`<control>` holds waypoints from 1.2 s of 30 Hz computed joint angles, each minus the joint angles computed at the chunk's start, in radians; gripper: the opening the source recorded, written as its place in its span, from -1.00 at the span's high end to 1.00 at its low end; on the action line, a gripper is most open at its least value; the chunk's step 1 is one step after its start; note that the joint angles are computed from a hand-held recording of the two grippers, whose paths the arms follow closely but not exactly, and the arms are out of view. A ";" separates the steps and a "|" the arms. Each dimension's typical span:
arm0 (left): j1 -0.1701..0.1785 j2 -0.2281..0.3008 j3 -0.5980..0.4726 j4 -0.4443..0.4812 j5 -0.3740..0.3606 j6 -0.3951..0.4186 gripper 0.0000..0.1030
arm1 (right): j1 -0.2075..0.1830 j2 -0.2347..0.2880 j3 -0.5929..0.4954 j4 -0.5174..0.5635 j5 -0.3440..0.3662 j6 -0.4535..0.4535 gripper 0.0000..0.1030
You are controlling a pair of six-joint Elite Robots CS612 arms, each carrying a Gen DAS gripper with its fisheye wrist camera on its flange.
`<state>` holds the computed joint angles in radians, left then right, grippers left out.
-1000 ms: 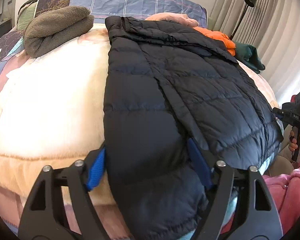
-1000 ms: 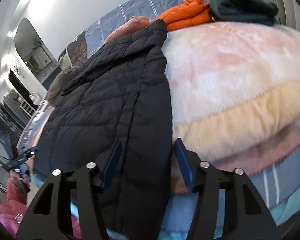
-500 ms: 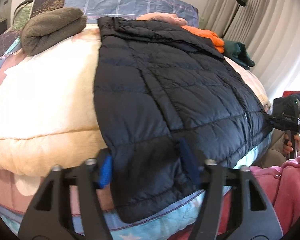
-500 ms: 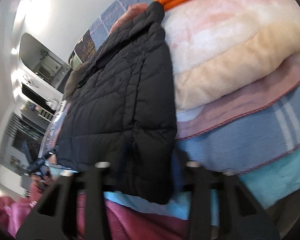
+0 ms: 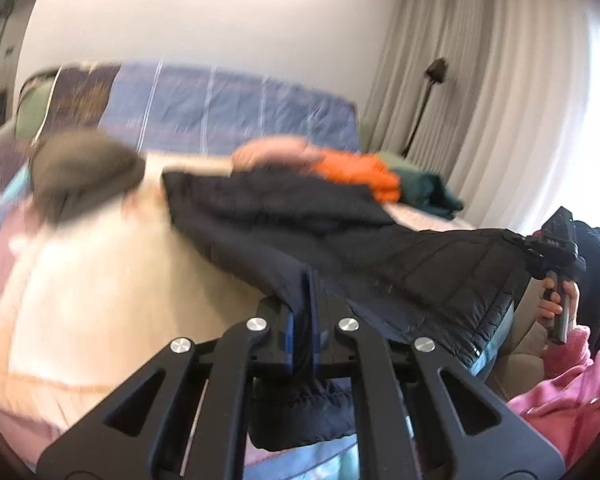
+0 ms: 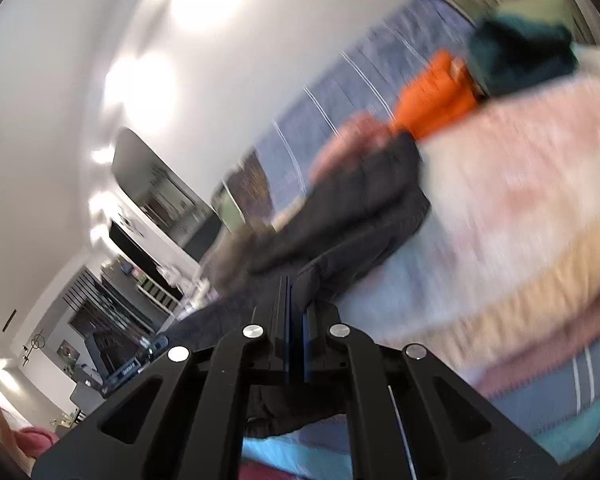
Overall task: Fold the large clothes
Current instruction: 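Grasp the jacket hem with the left tool while the right tool grasps it too, then lift the hem with both tools and fold it over toward the collar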
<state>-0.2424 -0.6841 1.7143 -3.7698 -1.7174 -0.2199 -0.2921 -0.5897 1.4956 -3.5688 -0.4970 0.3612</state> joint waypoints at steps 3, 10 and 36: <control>-0.016 -0.025 0.013 -0.068 0.036 0.040 0.89 | -0.007 0.003 -0.018 -0.167 -0.009 0.122 0.92; -0.041 -0.067 0.063 -0.251 0.143 0.071 0.89 | -0.037 -0.035 0.032 -0.427 -0.097 0.221 0.92; 0.002 0.027 -0.130 0.064 0.189 -0.046 0.83 | 0.044 0.096 -0.228 -0.049 -0.260 0.098 0.92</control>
